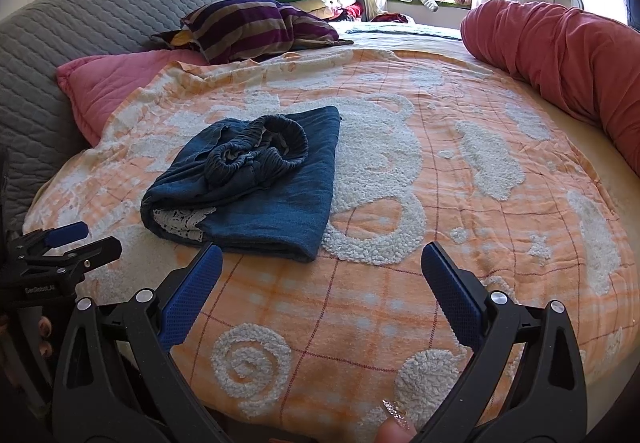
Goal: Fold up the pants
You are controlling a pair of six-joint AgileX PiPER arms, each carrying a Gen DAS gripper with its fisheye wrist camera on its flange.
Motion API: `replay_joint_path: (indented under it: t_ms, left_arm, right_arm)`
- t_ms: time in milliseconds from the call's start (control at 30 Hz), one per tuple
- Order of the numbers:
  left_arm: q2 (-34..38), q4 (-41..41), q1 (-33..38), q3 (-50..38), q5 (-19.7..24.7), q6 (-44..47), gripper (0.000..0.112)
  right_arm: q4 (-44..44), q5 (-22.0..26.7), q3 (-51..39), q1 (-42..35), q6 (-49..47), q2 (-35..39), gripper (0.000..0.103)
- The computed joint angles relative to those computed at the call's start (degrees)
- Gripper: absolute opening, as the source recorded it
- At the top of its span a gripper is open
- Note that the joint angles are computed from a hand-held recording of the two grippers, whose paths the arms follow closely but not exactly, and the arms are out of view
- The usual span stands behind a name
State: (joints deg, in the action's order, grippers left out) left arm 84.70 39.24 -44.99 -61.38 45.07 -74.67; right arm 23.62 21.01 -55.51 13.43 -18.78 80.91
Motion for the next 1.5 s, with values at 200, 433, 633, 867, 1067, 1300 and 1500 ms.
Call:
replay_joint_path:
  t_ms: [200,433,633,867,1067,1300,1500]
  left_arm:
    - [0.2,0.2,0.1,-0.1,0.3,0.1,0.099]
    - [0.3,0.1,0.3,-0.3,0.7,0.4,0.099]
    - [0.2,0.2,0.2,-0.4,1.1,0.5,0.099]
    - [0.9,1.1,-0.2,-1.2,3.2,0.8,0.099]
    - [0.3,-0.9,1.8,-0.3,1.2,1.9,0.099]
    - [-0.6,-1.5,9.3,1.2,-1.4,4.7,0.099]
    - [7.1,-12.1,27.9,-7.0,-1.6,22.7,0.099]
  right_arm:
    - [0.5,-0.1,0.3,0.0,-0.6,0.0,0.094]
    - [-1.0,-0.3,0.4,0.6,0.9,0.0,0.094]
    - [-0.9,-0.3,0.5,0.6,0.7,0.0,0.094]
    - [-1.3,-0.3,0.4,0.7,1.1,0.0,0.094]
    - [-1.0,-0.1,0.3,0.3,1.1,0.2,0.094]
    - [9.8,7.1,-5.4,-7.6,-8.8,2.5,0.094]
    - [6.5,13.8,-21.6,-21.3,-6.7,12.3,0.094]
